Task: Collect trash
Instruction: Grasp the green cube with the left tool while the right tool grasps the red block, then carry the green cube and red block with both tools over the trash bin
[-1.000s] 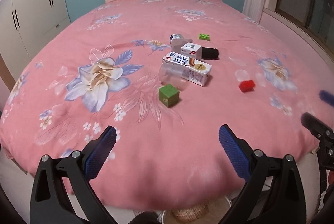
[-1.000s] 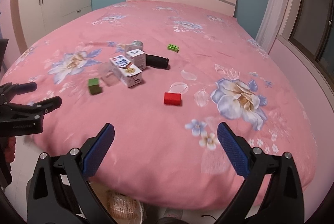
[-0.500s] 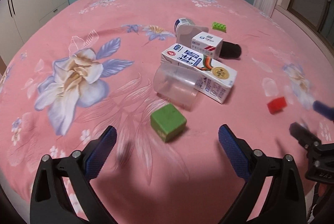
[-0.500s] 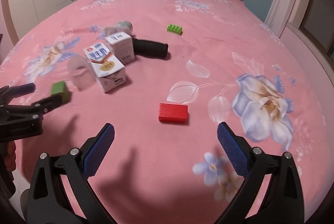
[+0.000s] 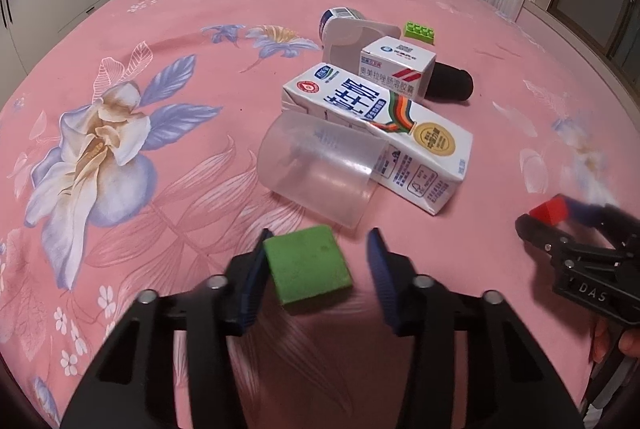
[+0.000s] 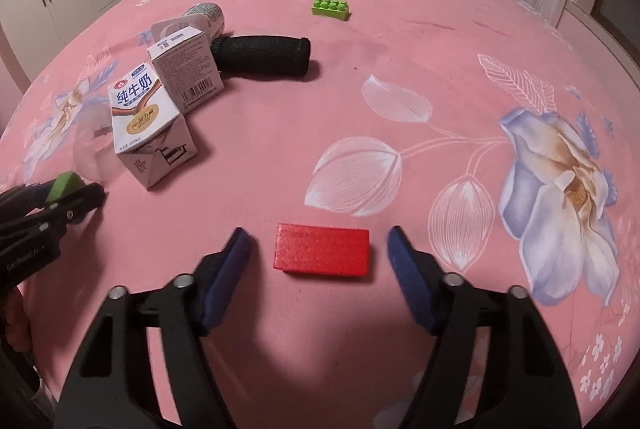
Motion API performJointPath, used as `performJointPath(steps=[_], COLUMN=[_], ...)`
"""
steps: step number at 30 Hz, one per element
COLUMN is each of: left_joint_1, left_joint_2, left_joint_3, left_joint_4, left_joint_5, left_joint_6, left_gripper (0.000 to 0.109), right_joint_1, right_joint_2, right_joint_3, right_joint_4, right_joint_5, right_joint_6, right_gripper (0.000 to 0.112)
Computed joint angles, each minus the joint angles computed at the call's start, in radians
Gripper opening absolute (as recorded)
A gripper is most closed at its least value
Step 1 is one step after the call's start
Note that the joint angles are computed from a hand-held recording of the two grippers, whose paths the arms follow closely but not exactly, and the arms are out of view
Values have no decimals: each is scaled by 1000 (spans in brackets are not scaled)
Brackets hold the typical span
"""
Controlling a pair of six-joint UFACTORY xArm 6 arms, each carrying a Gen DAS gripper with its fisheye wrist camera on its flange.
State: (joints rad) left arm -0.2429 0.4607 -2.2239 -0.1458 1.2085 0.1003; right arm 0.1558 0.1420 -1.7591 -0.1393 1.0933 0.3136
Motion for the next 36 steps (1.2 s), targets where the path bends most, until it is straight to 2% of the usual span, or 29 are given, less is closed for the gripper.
performJointPath(steps=[1, 2, 4, 12, 21, 36], left_joint_1=[1, 3, 3, 1, 12, 26], left_joint_2=[6, 12, 10, -37, -115, -383], left_joint_3=[-7, -16, -12, 38, 73, 235], left_joint_4=[-4, -12, -17, 2, -1, -19], left_joint_5=[3, 8, 4, -9, -5, -38], left_joint_6=[1, 1, 3, 23, 40, 108], left_gripper=[34, 34, 33, 33, 33, 33], right_joint_1=[0, 0, 0, 2, 43, 164], right_joint_2=[1, 2, -2, -53, -104, -263], right_joint_3=[-1, -3, 2, 48, 24, -33], right_joint_4=[1, 5, 15, 58, 23, -96], right_joint_5=[-2, -4, -6, -18, 16, 110], right_joint_6=[-4, -9, -18, -34, -28, 12], right_gripper=[55, 46, 41, 41, 41, 41])
